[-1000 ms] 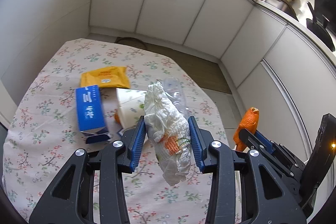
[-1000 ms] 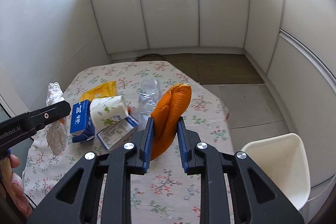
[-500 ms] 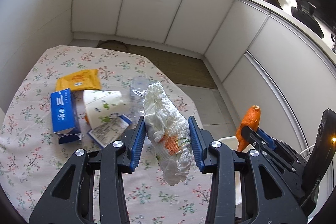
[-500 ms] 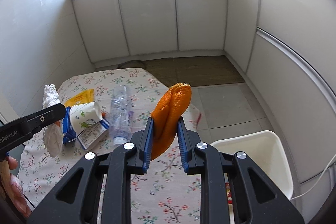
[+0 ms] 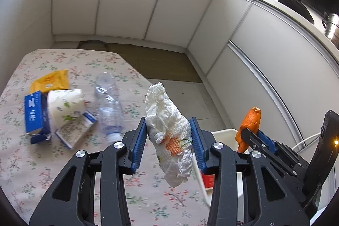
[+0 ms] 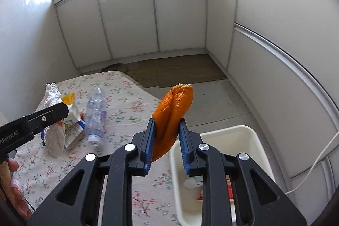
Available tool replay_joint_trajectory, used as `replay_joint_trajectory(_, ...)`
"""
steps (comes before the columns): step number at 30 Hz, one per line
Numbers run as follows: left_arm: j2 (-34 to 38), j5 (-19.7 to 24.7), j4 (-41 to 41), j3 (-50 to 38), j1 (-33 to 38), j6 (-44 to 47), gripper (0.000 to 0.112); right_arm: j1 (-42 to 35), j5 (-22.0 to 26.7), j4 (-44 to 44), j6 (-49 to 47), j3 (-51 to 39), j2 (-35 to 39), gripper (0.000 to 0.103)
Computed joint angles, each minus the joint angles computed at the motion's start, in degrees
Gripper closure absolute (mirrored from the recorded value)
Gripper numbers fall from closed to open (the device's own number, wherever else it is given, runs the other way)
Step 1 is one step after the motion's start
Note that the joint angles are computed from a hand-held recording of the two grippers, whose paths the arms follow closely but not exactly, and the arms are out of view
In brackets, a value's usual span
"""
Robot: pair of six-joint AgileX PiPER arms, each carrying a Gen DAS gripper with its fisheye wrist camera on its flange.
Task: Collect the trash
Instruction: 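Carry the orange peel and white tissue over the white bin with both grippers, then open the right gripper to drop the orange peel into the bin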
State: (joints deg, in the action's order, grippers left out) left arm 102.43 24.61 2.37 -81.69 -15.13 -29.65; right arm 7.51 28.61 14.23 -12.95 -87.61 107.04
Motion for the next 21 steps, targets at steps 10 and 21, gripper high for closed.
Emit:
replay_joint_trajectory(10,6.0,1.1,0.7,-6.9,-5.2,-1.1,0.074,-6.4,-0.1,0.9,-2.2,1.8,-0.9,0.080)
replay_joint_trajectory(21,13.4,4.4,-0.9,-16.9,-10.1,-0.3,0.074,-13.3,1.4,0.8,-3.6,1.8,0.5,0.078)
